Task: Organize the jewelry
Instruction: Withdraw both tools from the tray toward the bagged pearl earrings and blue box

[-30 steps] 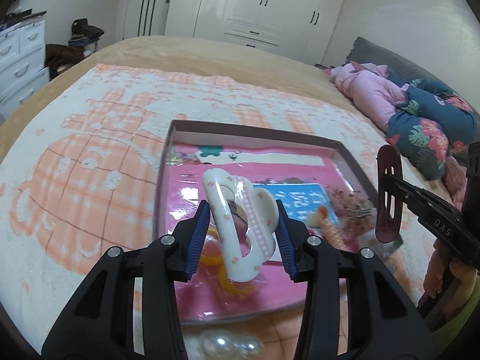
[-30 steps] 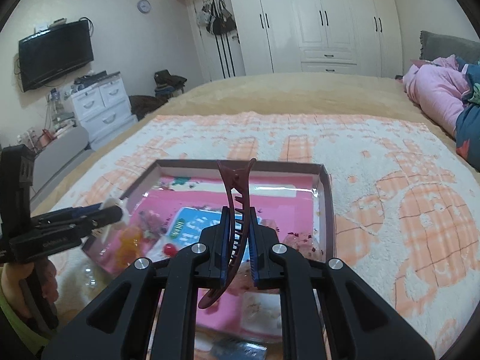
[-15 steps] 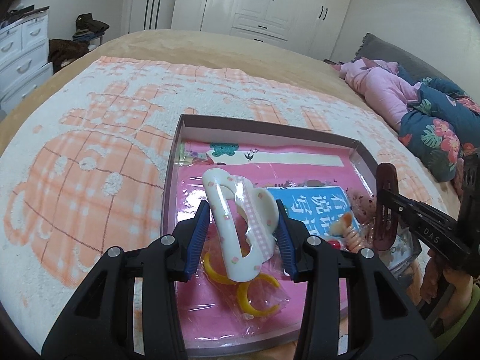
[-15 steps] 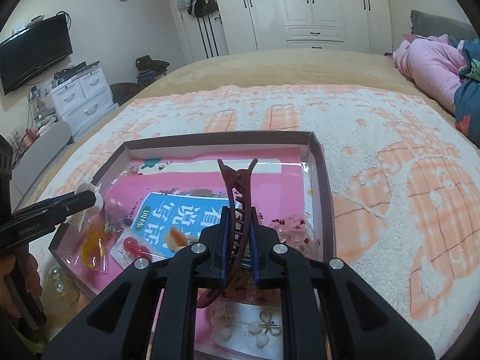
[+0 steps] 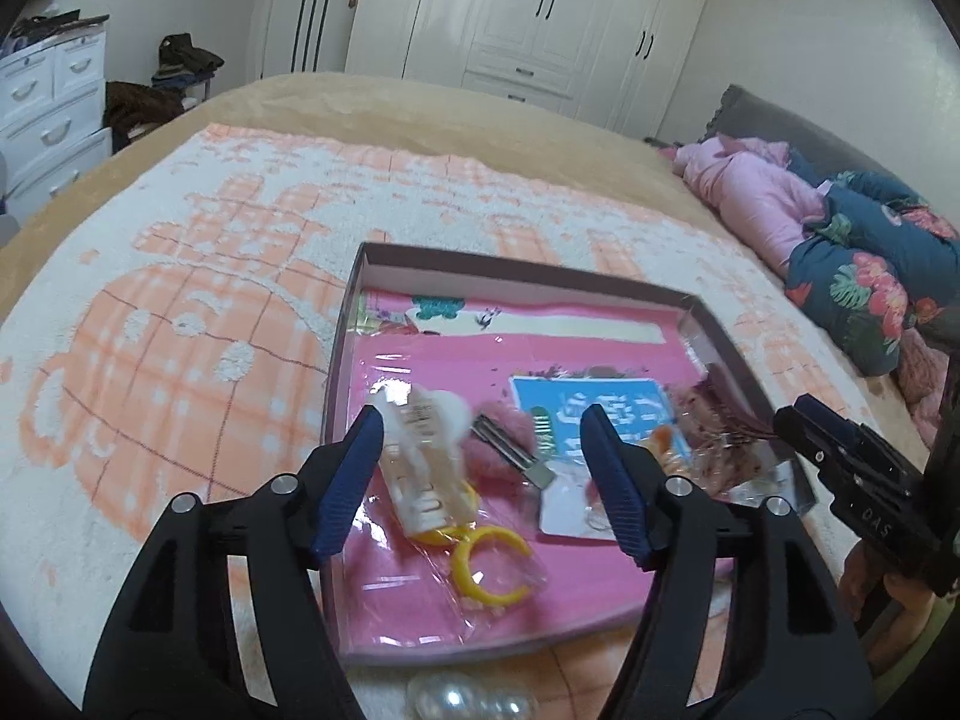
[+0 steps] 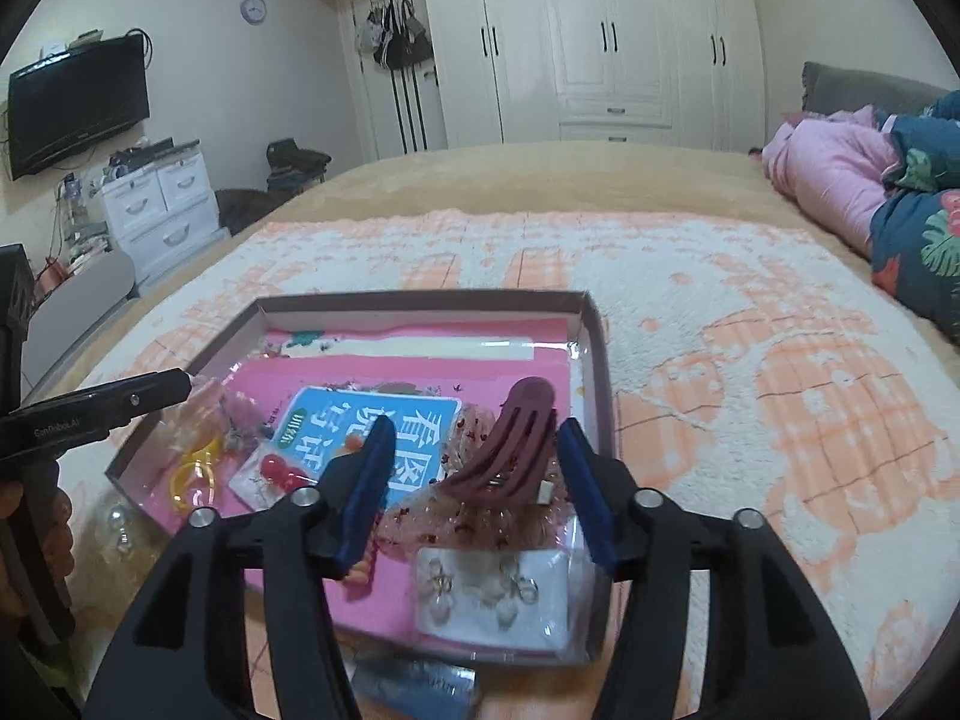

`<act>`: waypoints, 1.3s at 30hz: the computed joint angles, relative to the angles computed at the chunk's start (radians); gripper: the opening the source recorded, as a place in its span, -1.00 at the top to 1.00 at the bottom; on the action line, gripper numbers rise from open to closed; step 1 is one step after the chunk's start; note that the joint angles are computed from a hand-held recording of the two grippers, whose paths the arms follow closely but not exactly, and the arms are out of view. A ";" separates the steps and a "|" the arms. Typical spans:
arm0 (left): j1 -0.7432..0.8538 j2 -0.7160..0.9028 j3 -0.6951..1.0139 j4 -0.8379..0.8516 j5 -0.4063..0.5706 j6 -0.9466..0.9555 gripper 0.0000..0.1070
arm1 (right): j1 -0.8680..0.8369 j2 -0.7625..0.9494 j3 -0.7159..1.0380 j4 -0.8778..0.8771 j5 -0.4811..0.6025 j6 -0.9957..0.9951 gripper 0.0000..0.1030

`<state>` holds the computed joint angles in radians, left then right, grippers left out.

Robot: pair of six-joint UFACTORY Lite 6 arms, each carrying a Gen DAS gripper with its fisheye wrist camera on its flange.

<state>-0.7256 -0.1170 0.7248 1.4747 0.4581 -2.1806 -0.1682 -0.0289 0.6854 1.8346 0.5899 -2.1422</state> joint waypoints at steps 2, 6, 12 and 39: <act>-0.034 -0.033 -0.013 -0.021 0.035 0.007 -0.28 | -0.017 -0.054 -0.035 -0.014 0.014 0.014 -0.31; -0.136 -0.113 -0.045 -0.076 0.133 0.019 -0.47 | -0.064 -0.179 -0.107 -0.063 0.054 0.052 -0.47; -0.272 -0.203 -0.072 -0.137 0.265 0.026 -0.70 | -0.164 -0.333 -0.175 -0.184 0.141 0.168 -0.64; -0.665 -0.333 -0.221 -0.302 0.570 -0.089 -0.71 | -0.463 -0.572 -0.366 -0.457 0.369 0.243 -0.72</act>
